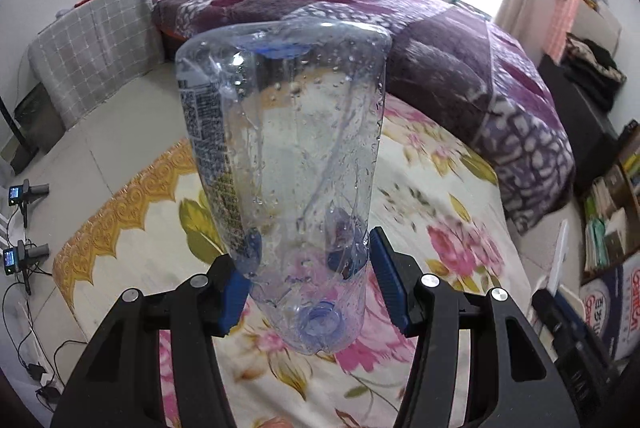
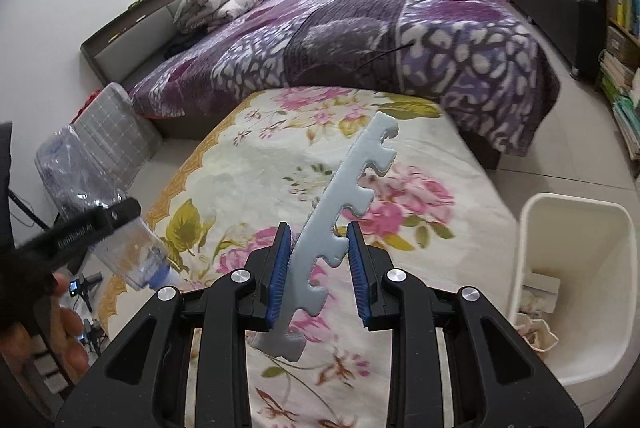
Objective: Collect trash
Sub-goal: 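Carry the bottle in the left tool while the right tool carries the foam strip to the bin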
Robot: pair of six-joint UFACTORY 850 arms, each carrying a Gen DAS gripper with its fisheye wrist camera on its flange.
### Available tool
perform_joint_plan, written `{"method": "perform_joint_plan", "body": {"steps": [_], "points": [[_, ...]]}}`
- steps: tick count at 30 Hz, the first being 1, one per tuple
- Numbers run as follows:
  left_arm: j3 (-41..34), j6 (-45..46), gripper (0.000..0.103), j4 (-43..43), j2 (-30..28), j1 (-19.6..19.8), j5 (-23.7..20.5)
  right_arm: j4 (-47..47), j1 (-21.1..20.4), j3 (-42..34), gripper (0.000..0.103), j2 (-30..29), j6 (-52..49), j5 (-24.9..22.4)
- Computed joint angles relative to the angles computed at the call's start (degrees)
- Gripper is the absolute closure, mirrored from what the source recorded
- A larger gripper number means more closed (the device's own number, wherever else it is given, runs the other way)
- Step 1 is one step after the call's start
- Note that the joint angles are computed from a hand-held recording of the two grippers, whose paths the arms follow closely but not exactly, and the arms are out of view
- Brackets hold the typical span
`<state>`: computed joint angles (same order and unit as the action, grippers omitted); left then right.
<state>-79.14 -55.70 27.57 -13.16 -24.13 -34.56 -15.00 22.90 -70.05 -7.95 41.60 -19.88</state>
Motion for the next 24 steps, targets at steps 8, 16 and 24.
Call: {"method": "perform_joint_plan", "body": {"steps": [8, 16, 24], "points": [[0.92, 0.26, 0.048, 1.5, -0.47, -3.9, 0.32, -11.68, -2.96, 7.23, 0.076, 5.38, 11.65, 2.74], [0.07, -2.5, 0.048, 6.63, -1.74, -7.6, 0.27, -17.4, -6.74, 11.56, 0.075, 9.75, 19.04, 3.94], [-2.03, -3.61, 0.048, 9.83, -3.34, -11.57, 1.56, -17.62, -10.85, 14.71, 0.075, 13.52, 21.21, 3.81]]}}
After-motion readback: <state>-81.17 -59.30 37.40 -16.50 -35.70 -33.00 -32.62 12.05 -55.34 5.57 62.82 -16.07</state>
